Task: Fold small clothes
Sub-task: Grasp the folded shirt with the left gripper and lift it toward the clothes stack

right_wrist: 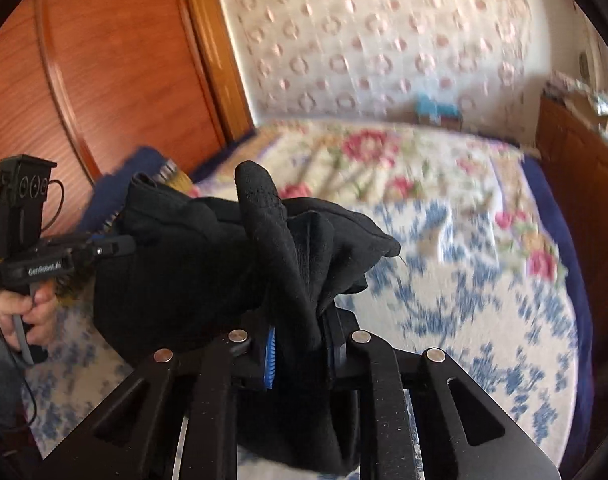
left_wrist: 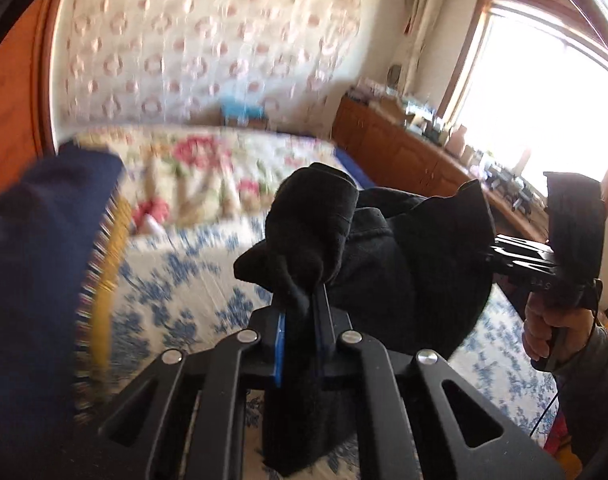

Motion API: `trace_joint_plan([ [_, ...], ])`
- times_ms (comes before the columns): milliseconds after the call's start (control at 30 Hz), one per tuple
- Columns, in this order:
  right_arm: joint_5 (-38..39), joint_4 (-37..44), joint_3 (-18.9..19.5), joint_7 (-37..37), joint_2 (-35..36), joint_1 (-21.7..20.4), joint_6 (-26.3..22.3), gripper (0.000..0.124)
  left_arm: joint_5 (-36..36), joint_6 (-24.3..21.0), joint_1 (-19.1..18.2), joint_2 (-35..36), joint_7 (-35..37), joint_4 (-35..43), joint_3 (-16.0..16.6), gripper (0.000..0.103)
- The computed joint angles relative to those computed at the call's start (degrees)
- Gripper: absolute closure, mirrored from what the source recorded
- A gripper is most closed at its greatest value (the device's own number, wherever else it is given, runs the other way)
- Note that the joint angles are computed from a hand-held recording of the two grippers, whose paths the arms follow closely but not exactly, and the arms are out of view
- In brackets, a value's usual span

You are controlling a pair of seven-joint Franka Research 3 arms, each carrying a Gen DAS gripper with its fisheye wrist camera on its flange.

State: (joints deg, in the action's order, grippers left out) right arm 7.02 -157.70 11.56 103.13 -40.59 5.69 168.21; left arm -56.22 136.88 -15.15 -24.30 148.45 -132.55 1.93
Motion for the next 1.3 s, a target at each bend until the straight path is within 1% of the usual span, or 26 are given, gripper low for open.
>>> trace_joint_plan([
  [133,-1.3,3.3,2.7,1.1,-0.8,-0.6,0.7,0.110,-0.8,1.3,0.5,-5.4,1.7,-1.1,2.1,0.096],
  [300,-2.6,8.7,4.3,1.0,2.2,-0.6,2.6,0.110,0.8,2.4,1.4,-8.5,2.7,-0.7,5.6,0.096],
  [333,-2.9,9.8,4.4,0.8,3.2,-0.4,3.0,0.110,1.3,2.5,1.5,-8.7,2.7,-0.6,6.2,0.096],
  [467,-4.9,15.5,6.9,0.6,8.2,-1.3,4.0,0.110,2.1,3.9,2.3,-9.2,3.7,-0.7,8.7,0.096],
  [533,-5.9,18.3,7.4,0.4,11.1,-1.3,4.1,0.110,1.6,4.8,2.5,-8.5,4.3,-0.4,9.9,0.096],
  [633,-8.4,22.7,8.5,0.4,15.3,-1.8,3.9,0.110,0.3,6.6,3.0,-7.2,5.3,-0.3,10.9,0.096],
  [733,-13.2,29.1,10.9,2.1,21.0,-3.8,3.1,0.110,-1.4,8.5,3.8,-5.9,6.8,-0.5,11.8,0.096],
  [833,-21.3,37.3,14.3,5.5,28.0,-6.3,0.7,0.111,-2.6,9.6,5.2,-5.4,7.4,-1.8,11.8,0.096],
  [867,-23.5,39.3,14.8,6.5,29.7,-6.4,-0.1,0.111,-3.0,9.8,5.6,-5.5,7.5,-2.5,12.0,0.096],
  [933,-27.4,44.6,15.2,6.0,34.4,-5.1,-2.9,0.112,-4.1,10.6,6.3,-5.6,7.8,-3.9,12.1,0.096],
  [967,-30.1,46.3,15.3,7.2,36.1,-4.8,-3.6,0.112,-4.4,10.6,6.8,-5.8,7.9,-4.8,12.3,0.096],
  [1033,-33.0,51.2,15.1,7.8,40.6,-3.0,-6.1,0.112,-5.7,11.0,7.6,-6.0,8.0,-6.2,12.7,0.096],
  [1133,-37.1,59.2,13.8,8.9,47.8,0.6,-9.0,0.113,-6.9,14.0,8.6,-6.9,8.2,-8.7,11.8,0.096],
  [1167,-37.3,62.9,12.8,8.1,51.0,2.7,-10.0,0.113,-6.6,14.5,8.8,-6.8,8.0,-9.1,11.6,0.096],
  [1200,-37.5,64.6,13.0,7.6,52.6,3.2,-10.4,0.113,-5.9,15.1,9.1,-6.5,7.7,-9.5,11.3,0.096],
  [1267,-38.0,68.6,11.8,6.2,56.6,5.7,-10.5,0.113,-3.7,15.8,9.7,-5.7,6.0,-9.9,10.7,0.096],
  [1300,-37.2,70.5,11.6,5.0,58.4,6.6,-11.3,0.112,-2.6,16.4,10.0,-5.4,5.2,-10.2,10.4,0.095],
])
